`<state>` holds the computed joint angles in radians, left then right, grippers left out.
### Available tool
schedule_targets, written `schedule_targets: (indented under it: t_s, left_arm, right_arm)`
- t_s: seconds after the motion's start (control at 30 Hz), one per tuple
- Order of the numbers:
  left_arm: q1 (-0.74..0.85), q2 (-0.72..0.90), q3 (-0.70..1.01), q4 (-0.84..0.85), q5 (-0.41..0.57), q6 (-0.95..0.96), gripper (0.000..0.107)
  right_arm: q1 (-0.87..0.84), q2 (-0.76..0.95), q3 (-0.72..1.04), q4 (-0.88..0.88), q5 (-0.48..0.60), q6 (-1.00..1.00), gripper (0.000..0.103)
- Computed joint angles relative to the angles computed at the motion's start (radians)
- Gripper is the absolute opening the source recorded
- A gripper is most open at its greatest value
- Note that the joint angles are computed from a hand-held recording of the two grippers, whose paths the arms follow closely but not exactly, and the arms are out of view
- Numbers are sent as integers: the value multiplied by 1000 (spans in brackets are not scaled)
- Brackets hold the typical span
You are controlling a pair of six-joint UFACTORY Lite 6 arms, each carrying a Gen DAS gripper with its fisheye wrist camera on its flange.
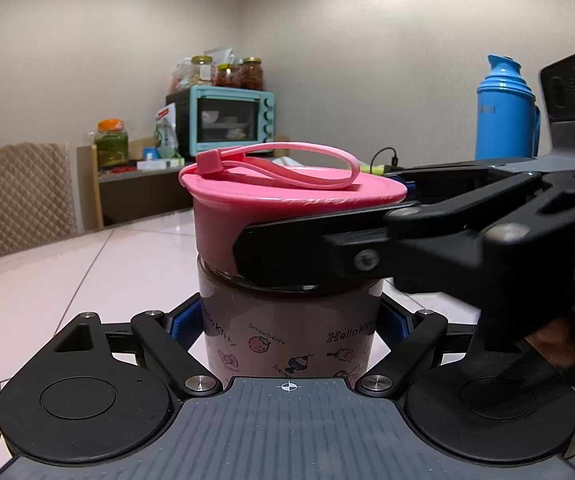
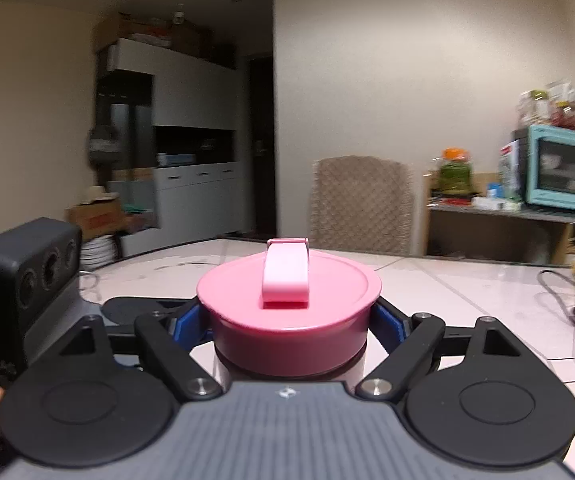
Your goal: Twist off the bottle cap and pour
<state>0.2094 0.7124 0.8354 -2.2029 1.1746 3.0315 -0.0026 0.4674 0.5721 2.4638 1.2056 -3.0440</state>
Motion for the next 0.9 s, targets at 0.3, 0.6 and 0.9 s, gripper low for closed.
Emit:
schedule_targets:
  t_s: [0.3,0.6,0.9]
  left_arm:
    - [2,0,0,2,0,0,90]
    - [1,-3,-6,0,2,2,90]
    - [-5,-16,-27,-8,7,10,90]
  right_arm:
    - [-230,153,363,-643,-52,231,85]
    - [-283,302,624,-910,44,370,85]
    - [-265,105,337,-691,-41,243,98]
